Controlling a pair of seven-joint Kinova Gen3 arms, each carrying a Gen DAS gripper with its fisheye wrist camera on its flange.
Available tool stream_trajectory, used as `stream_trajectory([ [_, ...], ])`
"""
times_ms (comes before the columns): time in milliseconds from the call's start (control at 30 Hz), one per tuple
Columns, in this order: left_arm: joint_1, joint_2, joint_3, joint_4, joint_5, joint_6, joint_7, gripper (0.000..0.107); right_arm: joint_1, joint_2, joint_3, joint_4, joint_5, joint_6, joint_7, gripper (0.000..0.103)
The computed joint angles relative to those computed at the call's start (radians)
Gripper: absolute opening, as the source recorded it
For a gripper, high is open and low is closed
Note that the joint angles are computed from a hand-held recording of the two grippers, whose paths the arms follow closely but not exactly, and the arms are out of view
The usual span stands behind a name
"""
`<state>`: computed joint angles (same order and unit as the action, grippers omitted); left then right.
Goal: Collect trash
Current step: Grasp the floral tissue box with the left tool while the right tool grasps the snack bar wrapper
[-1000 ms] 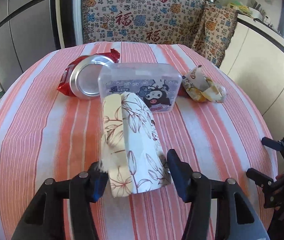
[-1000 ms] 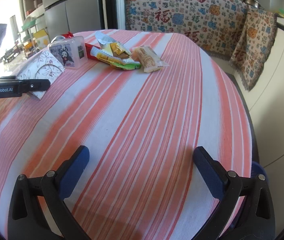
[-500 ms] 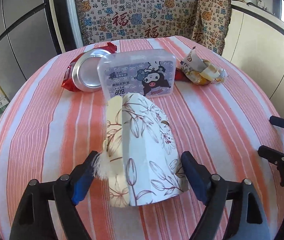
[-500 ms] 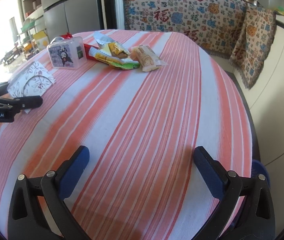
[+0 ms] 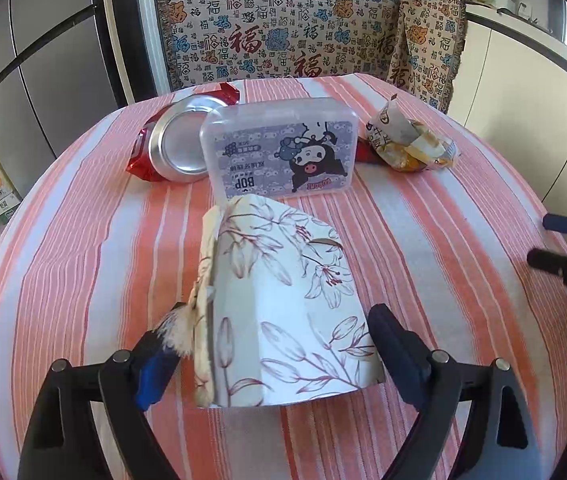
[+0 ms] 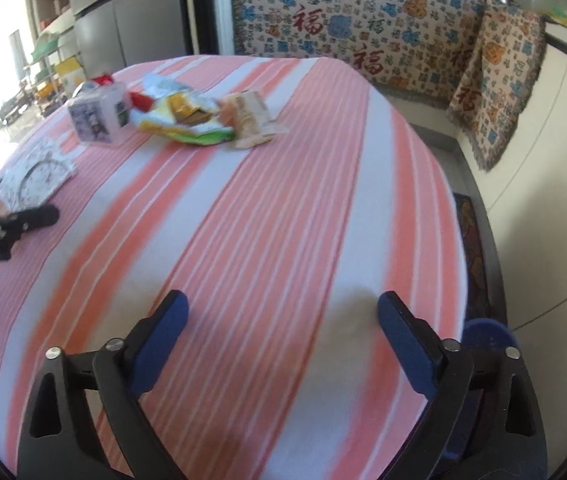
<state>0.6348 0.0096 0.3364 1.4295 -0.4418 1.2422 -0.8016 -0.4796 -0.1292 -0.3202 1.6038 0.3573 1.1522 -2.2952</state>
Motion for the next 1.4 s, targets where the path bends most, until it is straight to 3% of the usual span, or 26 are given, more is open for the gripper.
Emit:
stream_trajectory([
  [233,-0.002,-0.001,0.0,0.0,0.001,0.0,-0.001,0.091,0.025,0.116,0.077,-0.179,-0.058,-0.052,0.127,0.076],
  [367,-0.002,0.0,0.0,-0.002,0.002,-0.001,0.0,0.091,0.003,0.251,0.117,-0.331,-0.107,0.008,0.222,0.065],
  [500,-0.003,-0.008,0.001,0.005,0.005,-0.001,0.003,0.091,-0.007,0.335,0.146,-0.414,-0.156,0.05,0.292,0.058],
  [567,-0.005,-0.01,0.002,0.006,0.005,-0.002,0.004,0.091,-0.043,0.341,0.18,-0.408,-0.131,0.059,0.281,0.036],
  [633,-0.006,-0.012,0.004,0.008,0.005,-0.002,0.006,0.091,-0.038,0.302,0.185,-0.355,-0.139,0.02,0.251,0.034],
  [700,-0.008,-0.012,0.005,0.008,0.006,-0.002,0.006,0.091,-0.032,0.25,0.178,-0.286,-0.135,-0.009,0.212,0.034],
  [800,-0.008,-0.012,0.007,0.009,0.005,-0.002,0.007,0.091,0.01,0.176,0.076,-0.196,-0.069,-0.006,0.118,0.034],
  [1000,-0.008,-0.01,0.008,0.008,0.002,0.0,0.008,0.091,-0.118,0.036,-0.008,-0.014,0.018,-0.048,-0.126,0.035],
  [1100,-0.006,-0.007,0.007,0.004,-0.001,0.002,0.008,0.091,-0.135,0.048,-0.089,0.008,0.115,-0.053,-0.235,0.046],
  [1167,-0.006,-0.008,0.006,0.004,0.0,0.002,0.007,0.091,-0.162,0.06,-0.082,0.012,0.141,-0.064,-0.253,0.065],
  [1233,-0.006,-0.008,0.006,0.005,0.001,0.001,0.007,0.091,-0.172,0.076,-0.069,-0.004,0.138,-0.059,-0.233,0.071],
  [1400,-0.024,-0.036,-0.012,0.026,0.057,-0.039,-0.042,0.091,-0.17,0.1,-0.011,-0.073,0.022,-0.007,-0.067,0.074],
])
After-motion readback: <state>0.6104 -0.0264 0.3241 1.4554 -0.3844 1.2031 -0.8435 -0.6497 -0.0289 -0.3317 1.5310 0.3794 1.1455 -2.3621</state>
